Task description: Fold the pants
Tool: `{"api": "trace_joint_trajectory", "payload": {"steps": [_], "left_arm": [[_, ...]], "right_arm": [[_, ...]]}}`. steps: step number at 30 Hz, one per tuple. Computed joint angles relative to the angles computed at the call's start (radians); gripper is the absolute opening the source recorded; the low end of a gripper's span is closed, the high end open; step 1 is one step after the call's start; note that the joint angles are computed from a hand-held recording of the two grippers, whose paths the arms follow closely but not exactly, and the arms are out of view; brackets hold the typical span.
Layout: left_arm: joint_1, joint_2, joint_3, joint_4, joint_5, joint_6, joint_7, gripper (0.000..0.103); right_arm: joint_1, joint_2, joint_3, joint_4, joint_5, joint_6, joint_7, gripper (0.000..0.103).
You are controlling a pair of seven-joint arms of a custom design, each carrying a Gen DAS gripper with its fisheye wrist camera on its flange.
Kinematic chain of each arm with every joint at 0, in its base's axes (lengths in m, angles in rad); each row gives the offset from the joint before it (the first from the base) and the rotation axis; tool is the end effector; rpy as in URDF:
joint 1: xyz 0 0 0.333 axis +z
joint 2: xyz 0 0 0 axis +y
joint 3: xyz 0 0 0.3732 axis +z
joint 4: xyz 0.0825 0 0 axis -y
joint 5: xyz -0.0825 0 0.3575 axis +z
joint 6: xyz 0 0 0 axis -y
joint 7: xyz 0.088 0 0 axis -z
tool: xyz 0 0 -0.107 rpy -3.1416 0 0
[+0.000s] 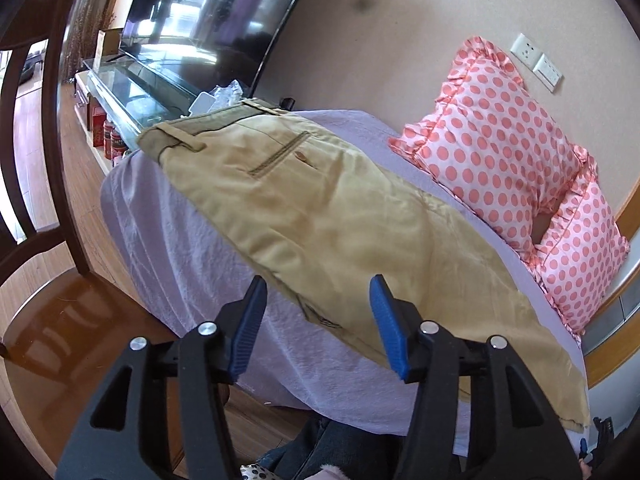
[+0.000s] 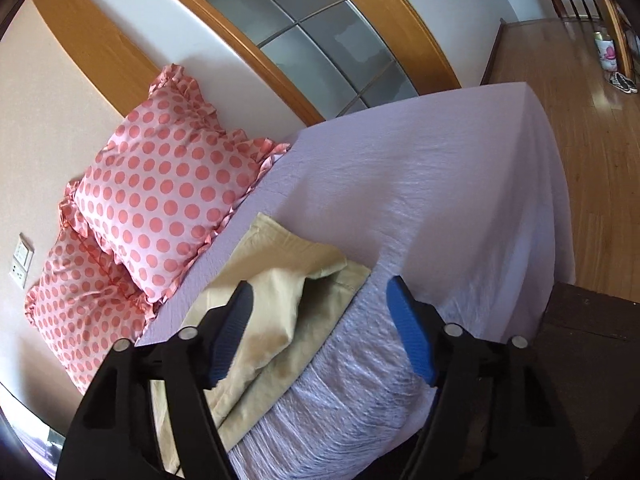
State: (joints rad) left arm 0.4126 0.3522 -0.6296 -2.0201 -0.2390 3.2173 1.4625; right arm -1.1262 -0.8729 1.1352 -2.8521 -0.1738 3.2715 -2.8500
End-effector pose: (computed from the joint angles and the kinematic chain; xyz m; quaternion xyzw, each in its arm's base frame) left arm 0.6408 -0.0664 0.4815 -0.7129 0.5436 -0.4194 0.1429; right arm 0.3660 0.0627 0.4404 -0.0363 0.8571 -0.3415 0.3840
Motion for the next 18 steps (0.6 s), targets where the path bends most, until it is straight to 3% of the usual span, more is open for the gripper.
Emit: {"api": "trace_joint_trajectory", "payload": {"steps": [2, 5, 8, 10, 14, 16, 17, 18], "left_arm": [[0.006, 0.002, 0.004, -0.004, -0.009, -0.001, -0.01, 0.054], [0.059, 0.021, -0.051, -0.006, -0.02, -0.013, -0.001, 0.054], [0.066, 0.02, -0.06, -0.016, -0.02, -0.001, 0.008, 0.056], [0.076, 0.024, -0.073, -0.018, -0.014, 0.01, 0.008, 0.057], [0.076, 0.027, -0.079, -0.016, 0.014, 0.01, -0.005, 0.058], [0.079, 0.03, -0.085, -0.015, 0.024, 0.009, -0.008, 0.058], [0.083, 0.033, -0.09, -0.015, 0.027, 0.01, -0.009, 0.059], [0.086, 0.036, -0.094, -0.013, 0.031, 0.01, -0.01, 0.059]], "right_arm": [[-0.007, 0.011, 0.012, 0.008, -0.011, 0.014, -0.012, 0.06], [0.004, -0.024, 0.018, 0.042, -0.012, -0.093, -0.008, 0.057], [-0.016, -0.045, 0.018, 0.048, -0.041, -0.079, -0.004, 0.051], [-0.037, -0.028, 0.022, 0.053, -0.06, -0.051, -0.019, 0.04], [-0.073, 0.054, 0.049, 0.072, -0.075, -0.022, -0.065, 0.032], [-0.072, 0.036, 0.058, 0.083, -0.066, -0.057, -0.066, 0.028], [-0.076, 0.033, 0.062, 0.084, -0.065, -0.055, -0.065, 0.008], [-0.093, 0.045, 0.067, 0.074, -0.068, -0.004, -0.068, 0.002]]}}
